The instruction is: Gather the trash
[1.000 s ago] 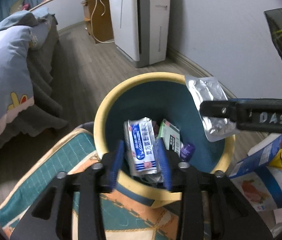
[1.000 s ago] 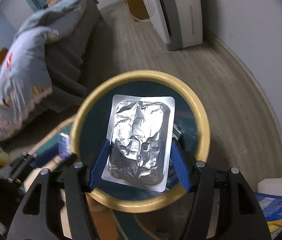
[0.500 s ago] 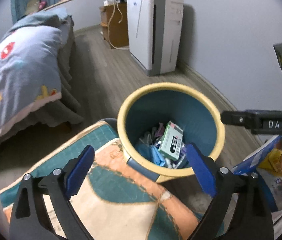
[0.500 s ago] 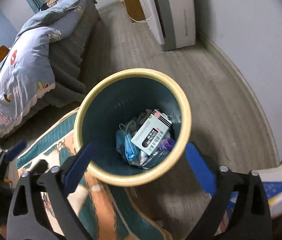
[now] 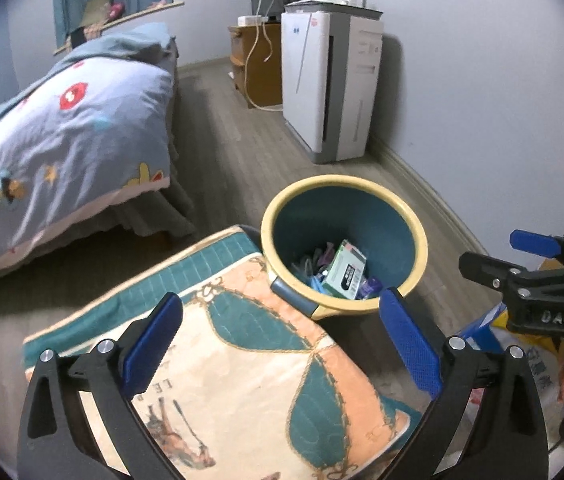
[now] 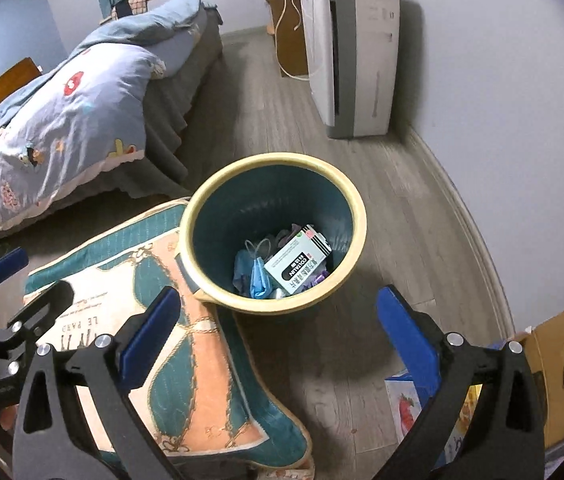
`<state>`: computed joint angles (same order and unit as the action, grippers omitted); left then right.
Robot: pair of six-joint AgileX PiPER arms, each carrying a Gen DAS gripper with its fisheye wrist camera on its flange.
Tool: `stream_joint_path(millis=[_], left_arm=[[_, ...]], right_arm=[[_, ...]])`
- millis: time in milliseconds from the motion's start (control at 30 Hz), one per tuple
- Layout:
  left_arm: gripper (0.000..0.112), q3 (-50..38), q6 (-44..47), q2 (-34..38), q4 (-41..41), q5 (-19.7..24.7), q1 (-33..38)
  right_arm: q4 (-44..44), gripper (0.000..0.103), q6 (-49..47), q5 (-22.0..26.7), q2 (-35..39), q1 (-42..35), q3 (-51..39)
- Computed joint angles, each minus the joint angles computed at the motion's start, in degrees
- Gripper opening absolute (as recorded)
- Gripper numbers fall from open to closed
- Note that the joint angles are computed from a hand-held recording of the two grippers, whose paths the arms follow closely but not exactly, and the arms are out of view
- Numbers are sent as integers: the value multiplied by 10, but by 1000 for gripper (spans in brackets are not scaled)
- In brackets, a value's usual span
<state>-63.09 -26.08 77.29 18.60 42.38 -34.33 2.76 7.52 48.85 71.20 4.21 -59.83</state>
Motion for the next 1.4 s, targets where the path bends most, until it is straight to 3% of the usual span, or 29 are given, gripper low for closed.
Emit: stream_joint_path(millis=[233,600,1400], left_arm=[[98,11,-13,-12,36,0,-10],[98,18,20,-32,15,-8,1],[98,24,35,-50,7,-5,12]], right_arm=[[-77,97,75,-18,-27,35,14],[-125,97,135,-20,-24,60,15],[-149,97,173,-18,-15,85,16]])
